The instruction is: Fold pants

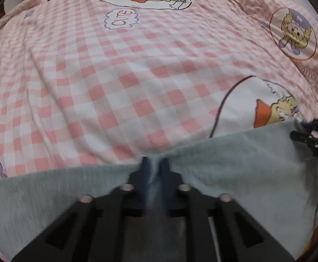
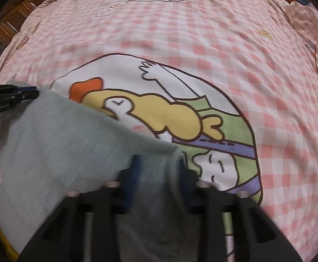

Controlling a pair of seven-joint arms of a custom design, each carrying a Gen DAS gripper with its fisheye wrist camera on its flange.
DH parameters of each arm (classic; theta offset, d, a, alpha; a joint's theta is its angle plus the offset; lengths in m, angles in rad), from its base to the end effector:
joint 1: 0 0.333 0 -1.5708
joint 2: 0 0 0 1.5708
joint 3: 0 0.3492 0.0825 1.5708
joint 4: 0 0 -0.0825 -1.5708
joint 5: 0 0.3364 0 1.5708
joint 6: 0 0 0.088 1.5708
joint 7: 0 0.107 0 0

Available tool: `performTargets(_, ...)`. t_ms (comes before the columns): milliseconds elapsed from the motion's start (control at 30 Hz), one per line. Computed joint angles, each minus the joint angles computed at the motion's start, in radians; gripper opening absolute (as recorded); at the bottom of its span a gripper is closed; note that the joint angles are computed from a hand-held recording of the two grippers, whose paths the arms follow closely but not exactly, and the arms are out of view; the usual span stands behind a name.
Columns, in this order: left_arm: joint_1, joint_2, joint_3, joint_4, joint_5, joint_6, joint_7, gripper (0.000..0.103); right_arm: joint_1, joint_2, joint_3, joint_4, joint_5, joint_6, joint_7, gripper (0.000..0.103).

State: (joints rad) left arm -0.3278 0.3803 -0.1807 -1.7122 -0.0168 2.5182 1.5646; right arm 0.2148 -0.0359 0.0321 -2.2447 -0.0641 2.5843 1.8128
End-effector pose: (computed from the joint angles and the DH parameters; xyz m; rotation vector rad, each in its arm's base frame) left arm 0.5873 -0.3069 0.4728 -1.5393 2.4903 -0.6109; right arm 0.4946 0.1260 0.4835 -2.0494 1.9434 -0.3311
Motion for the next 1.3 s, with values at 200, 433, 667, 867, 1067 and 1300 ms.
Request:
performTargets(200,0.029,-0.069,-0.021,-0.065,-0.061,0.02,0.032,0.002,0.013,-0.083,-0.01,-0.053,0.05,0.059,-0.037,0.007)
performTargets(433,0.041,-0.184,-0.027,-0.161,-0.086,0.075,0.034,0.002,0.046,-0.191,-0.017,-0.103,0.094,0.097,-0.067,0.006)
performTargets(667,0.047,-0.41,-0.046,-0.404,-0.053,0.178,-0.017,0.002,0.093,-0.32,-0.013,-0.184,0.086,0.086,-0.055,0.006)
performTargets(867,0.038,-0.616,-0.075,-0.613,-0.154,0.229,-0.023,0.002,0.126,-0.448,0.018,-0.276,0.047,0.064,0.015,0.006)
performTargets(1067,0.006,-0.791,-0.099,-0.764,-0.238,0.223,-0.036,0.002,0.168,-0.564,0.058,-0.365,0.001,0.04,0.102,0.006)
performTargets(1300,-0.026,-0.978,-0.146,-0.919,-0.278,0.191,-0.11,0.002,0.22,-0.677,0.059,-0.453,-0.002,-0.007,0.185,0.006)
